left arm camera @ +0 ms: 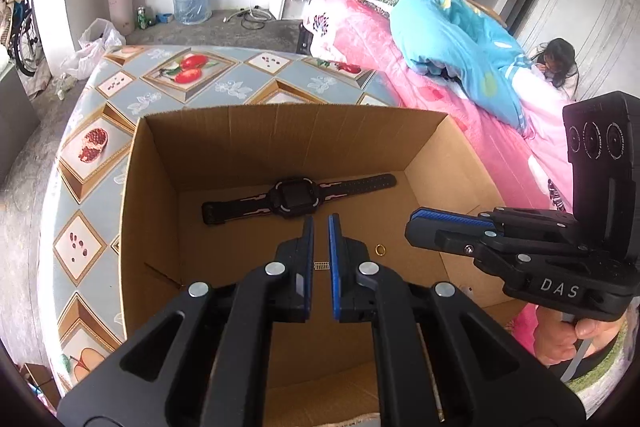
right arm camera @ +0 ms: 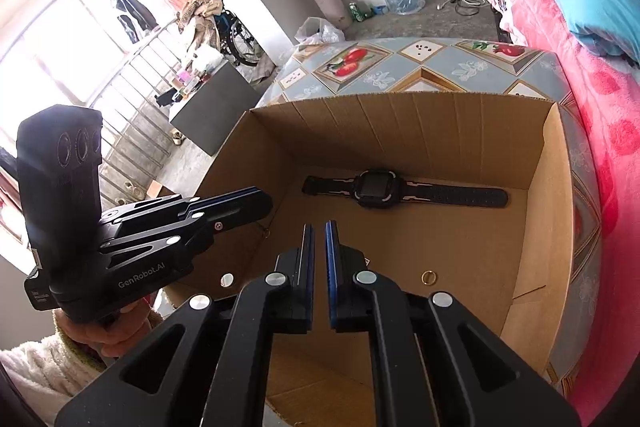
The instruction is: Organize jewelry
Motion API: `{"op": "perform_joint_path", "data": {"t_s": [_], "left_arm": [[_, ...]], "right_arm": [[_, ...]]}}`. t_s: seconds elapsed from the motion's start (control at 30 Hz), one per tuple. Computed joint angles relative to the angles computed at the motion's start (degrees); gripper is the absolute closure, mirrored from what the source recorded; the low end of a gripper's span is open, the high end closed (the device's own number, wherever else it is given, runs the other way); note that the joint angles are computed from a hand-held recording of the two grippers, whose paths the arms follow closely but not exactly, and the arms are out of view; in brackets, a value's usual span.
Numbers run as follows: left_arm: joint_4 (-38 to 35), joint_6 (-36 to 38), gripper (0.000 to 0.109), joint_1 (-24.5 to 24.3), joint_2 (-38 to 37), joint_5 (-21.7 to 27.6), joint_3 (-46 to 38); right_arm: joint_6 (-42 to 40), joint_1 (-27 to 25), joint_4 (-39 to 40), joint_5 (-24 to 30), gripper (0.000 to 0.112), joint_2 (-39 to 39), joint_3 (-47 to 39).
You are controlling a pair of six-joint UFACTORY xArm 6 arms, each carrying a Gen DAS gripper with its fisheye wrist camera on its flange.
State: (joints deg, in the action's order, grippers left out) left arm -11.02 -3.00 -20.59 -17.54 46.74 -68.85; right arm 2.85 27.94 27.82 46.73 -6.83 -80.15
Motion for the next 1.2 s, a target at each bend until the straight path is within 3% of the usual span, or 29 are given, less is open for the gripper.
{"op": "perform_joint_path", "data": {"t_s": [0.1, 0.13, 0.33, 0.43, 0.53, 0.77, 0.83, 0.9, 1.03, 1.2], "left_arm": [[0.51, 0.91, 0.098, -0.91, -6.12, -3.81, 4.98], [0.92, 0.9, 0.096, -1.22, -8.53, -5.19, 7.03], [-0.96, 2.59, 0.095, -3.61, -25.32, -13.14, 22.14], [-3.77, 3.83, 0.095, -5.16, -32.55, -13.3, 28.45], [-1.32, 0.61, 0.094, -7.08, -36.76, -11.34, 32.72], [2.29, -6.34, 0.094, -10.02, -39.6, -4.18, 38.7], [3.99, -7.45, 0.094, -10.71, -40.26, -3.52, 39.83], [5.79, -8.53, 0.094, -11.43, -40.46, -3.52, 40.51], [7.85, -9.34, 0.094, -12.17, -39.18, -5.3, 41.11], [14.74, -11.21, 0.094, -13.98, -34.75, -8.62, 40.11]], "right_arm": [[-1.74, 0.72, 1.35, -3.15, 0.087, -4.5, 3.97], [-2.46, 1.01, 1.82, -4.4, 0.086, -6.41, 5.71], [-6.32, 2.9, 5.5, -10.33, 0.086, -19.63, 18.23], [-6.23, 3.88, 6.74, -11.48, 0.086, -25.31, 24.16], [-3.71, 4.91, 6.01, -10.94, 0.086, -28.17, 28.26], [7.42, 5.33, -2.49, -11.59, 0.088, -26.63, 31.69], [6.28, 4.78, -0.43, -12.13, 0.088, -26.25, 31.65], [5.18, 4.57, 1.06, -12.45, 0.089, -26.4, 31.88], [11.14, 4.21, -7.42, -13.21, 0.089, -26.68, 32.03], [10.37, 3.36, -4.16, -15.46, 0.089, -27.57, 33.78]]}}
